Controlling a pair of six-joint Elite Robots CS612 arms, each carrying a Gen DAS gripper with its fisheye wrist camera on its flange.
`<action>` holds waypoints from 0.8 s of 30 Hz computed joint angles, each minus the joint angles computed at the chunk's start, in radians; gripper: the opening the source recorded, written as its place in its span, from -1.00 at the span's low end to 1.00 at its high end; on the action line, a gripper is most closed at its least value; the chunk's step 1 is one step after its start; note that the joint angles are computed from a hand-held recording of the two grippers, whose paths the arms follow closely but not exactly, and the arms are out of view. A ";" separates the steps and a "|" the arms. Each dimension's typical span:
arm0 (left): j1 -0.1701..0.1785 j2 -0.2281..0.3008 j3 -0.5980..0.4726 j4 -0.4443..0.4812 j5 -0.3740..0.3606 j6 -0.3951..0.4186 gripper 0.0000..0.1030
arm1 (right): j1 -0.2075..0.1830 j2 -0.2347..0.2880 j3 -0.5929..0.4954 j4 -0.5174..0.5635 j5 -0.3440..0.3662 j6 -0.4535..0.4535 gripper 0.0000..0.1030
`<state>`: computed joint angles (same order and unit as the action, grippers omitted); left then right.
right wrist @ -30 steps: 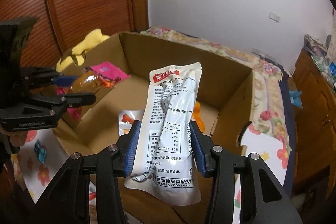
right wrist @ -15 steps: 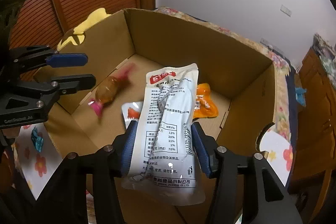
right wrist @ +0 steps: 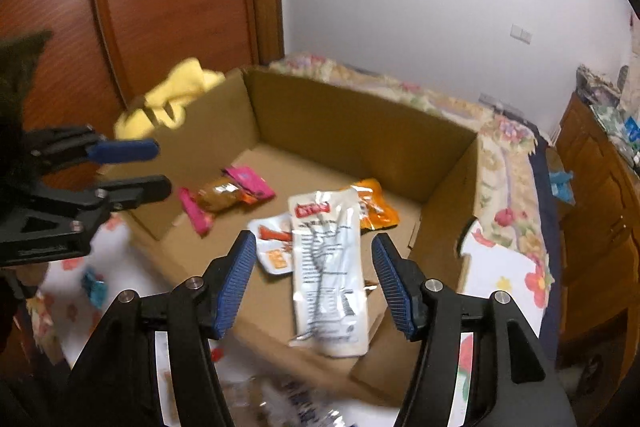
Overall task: Organize snacks
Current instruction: 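Move the left tool to the blue candy while the right tool approaches the bread packet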
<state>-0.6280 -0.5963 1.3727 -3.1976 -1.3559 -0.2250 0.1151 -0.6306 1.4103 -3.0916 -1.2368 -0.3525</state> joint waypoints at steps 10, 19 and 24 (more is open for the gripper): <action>-0.023 -0.071 0.188 -0.174 0.008 -0.003 0.03 | -0.013 -0.082 0.194 -0.207 0.036 0.083 0.20; -0.023 -0.078 0.299 -0.219 0.012 -0.075 0.04 | -0.022 -0.083 0.299 -0.292 0.039 0.184 0.27; -0.017 -0.077 0.351 -0.238 -0.001 -0.123 0.06 | -0.015 -0.065 0.326 -0.335 0.036 0.215 0.47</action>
